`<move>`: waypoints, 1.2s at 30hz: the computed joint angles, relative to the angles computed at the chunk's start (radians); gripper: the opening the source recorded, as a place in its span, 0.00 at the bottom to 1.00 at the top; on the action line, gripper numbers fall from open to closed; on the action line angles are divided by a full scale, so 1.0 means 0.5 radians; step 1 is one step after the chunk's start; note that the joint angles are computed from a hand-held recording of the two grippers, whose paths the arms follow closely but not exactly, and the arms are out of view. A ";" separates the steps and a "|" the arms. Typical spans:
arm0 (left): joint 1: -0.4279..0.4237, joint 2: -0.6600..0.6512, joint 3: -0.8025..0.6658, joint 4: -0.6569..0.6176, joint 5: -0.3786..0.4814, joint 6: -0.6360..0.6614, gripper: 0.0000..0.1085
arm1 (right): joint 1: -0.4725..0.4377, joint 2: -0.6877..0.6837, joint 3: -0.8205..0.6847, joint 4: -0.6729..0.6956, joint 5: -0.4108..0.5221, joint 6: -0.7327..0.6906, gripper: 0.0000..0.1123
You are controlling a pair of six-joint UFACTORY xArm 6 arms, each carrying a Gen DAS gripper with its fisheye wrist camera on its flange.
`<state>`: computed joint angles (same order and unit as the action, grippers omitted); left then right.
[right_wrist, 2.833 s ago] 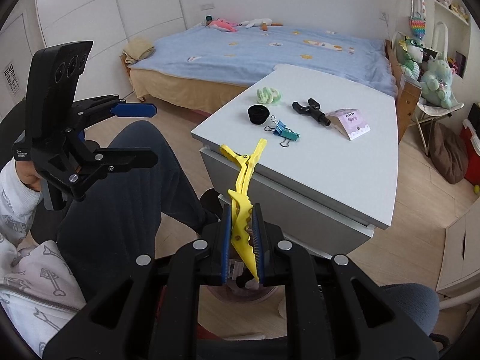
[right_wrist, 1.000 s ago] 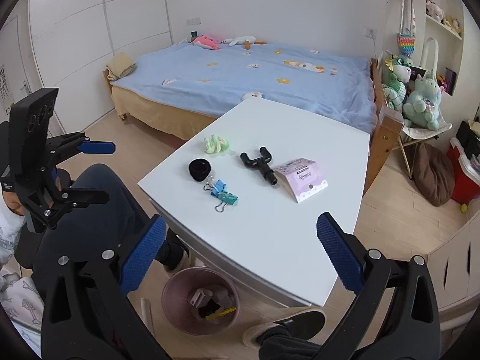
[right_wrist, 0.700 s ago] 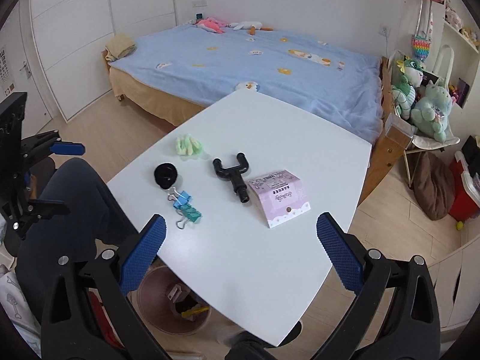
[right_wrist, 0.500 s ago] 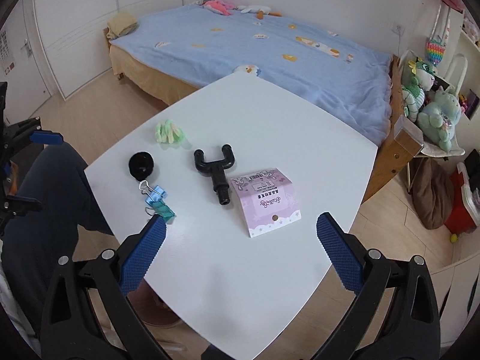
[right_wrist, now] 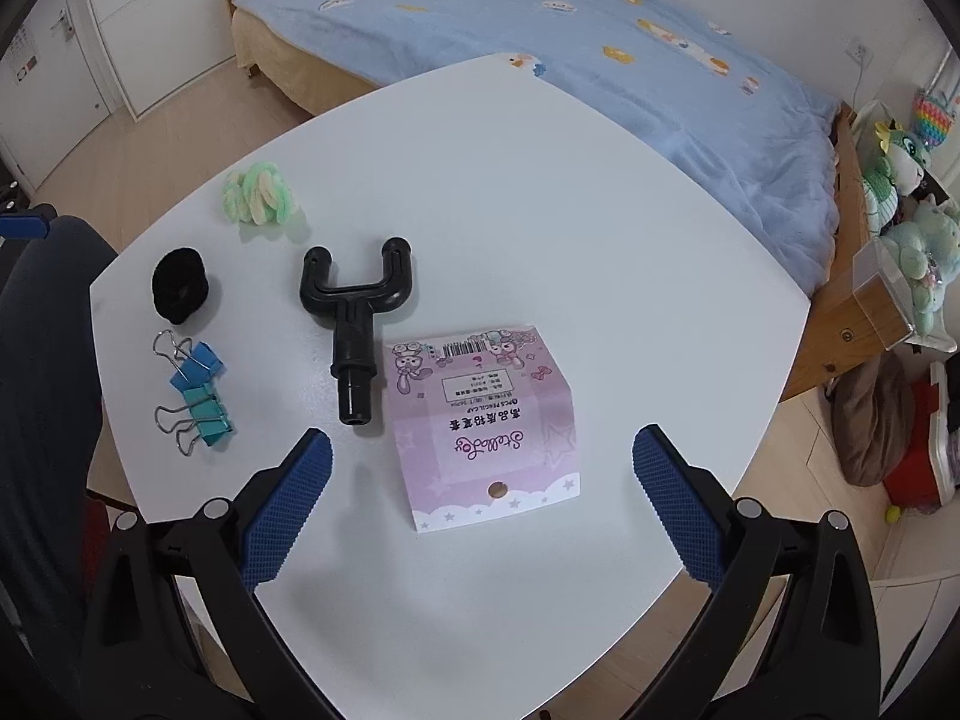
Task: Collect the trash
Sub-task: 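Move the right tool to the pink paper card and grasp it, then lift the pink card with the right tool while the left tool grasps the black hair tie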
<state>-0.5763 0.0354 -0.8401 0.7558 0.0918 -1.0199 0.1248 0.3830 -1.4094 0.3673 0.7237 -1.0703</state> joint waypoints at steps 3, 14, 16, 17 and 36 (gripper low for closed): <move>0.003 0.010 -0.004 0.004 -0.009 -0.007 0.88 | -0.001 0.054 -0.053 -0.015 0.037 0.001 0.87; -0.004 0.046 -0.017 -0.084 -0.027 0.076 0.88 | -0.027 0.103 -0.128 0.053 0.140 -0.014 0.58; -0.007 0.052 -0.029 -0.073 -0.025 0.071 0.88 | -0.032 0.083 -0.102 0.065 0.130 -0.019 0.58; -0.007 0.055 -0.034 -0.076 -0.026 0.076 0.88 | -0.033 0.062 -0.071 0.076 0.107 -0.028 0.58; -0.035 0.224 -0.328 -0.436 0.140 0.435 0.88 | -0.018 -0.441 0.401 0.272 -0.156 0.257 0.58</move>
